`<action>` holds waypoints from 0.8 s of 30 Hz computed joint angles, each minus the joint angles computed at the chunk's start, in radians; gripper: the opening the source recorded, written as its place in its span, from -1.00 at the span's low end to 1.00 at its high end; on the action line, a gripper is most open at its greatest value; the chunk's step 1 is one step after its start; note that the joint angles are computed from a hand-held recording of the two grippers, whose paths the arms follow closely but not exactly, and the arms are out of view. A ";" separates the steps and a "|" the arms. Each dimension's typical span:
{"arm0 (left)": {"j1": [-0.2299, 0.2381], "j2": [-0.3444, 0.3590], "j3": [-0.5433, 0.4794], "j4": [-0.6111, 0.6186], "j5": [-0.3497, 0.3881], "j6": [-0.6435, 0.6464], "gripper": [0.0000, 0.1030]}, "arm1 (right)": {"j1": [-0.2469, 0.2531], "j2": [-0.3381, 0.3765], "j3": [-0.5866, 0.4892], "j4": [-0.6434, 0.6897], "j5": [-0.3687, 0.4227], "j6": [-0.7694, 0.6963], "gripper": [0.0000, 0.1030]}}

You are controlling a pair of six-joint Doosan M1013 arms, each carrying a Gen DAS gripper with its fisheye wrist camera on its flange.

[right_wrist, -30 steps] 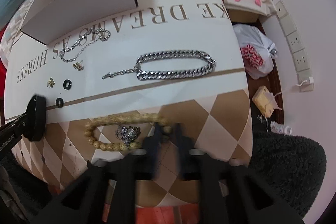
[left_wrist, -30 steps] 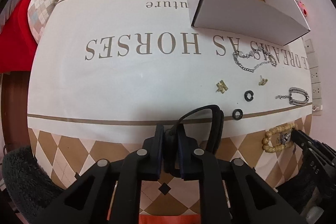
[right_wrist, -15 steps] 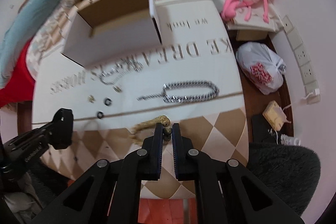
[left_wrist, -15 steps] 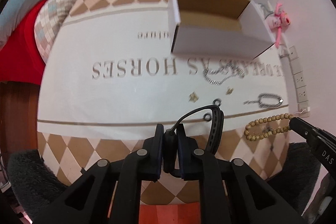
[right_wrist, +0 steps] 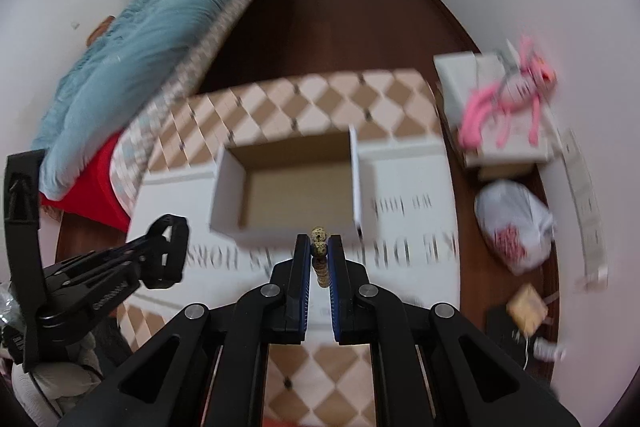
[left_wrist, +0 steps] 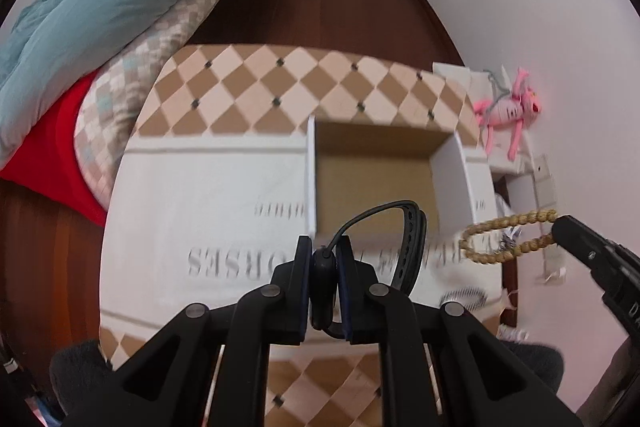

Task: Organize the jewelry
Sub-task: 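Carry the watch band and bead bracelet into the white box and open both tools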

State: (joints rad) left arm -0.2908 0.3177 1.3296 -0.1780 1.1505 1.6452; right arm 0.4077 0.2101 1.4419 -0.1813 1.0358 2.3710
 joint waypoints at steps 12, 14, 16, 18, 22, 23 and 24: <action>-0.025 0.188 -0.216 0.007 0.173 -0.024 -0.75 | -0.082 0.151 -0.127 0.112 0.051 -0.147 -0.83; -0.024 0.208 -0.245 -0.008 0.201 -0.028 -0.74 | -0.090 0.158 -0.126 0.133 0.040 -0.153 -0.82; -0.026 0.222 -0.271 0.004 0.220 -0.035 -0.59 | -0.102 0.171 -0.134 0.178 0.060 -0.182 -0.81; -0.030 0.219 -0.276 0.032 0.204 -0.046 0.21 | -0.109 0.181 -0.139 0.204 0.076 -0.199 -0.80; -0.033 0.204 -0.270 0.061 0.165 -0.047 0.54 | -0.115 0.172 -0.119 0.210 0.075 -0.176 0.20; -0.033 0.204 -0.269 0.068 0.164 -0.047 0.63 | -0.114 0.164 -0.109 0.199 0.067 -0.167 0.30; -0.033 0.200 -0.264 0.076 0.157 -0.048 0.73 | -0.113 0.160 -0.105 0.193 0.065 -0.160 0.30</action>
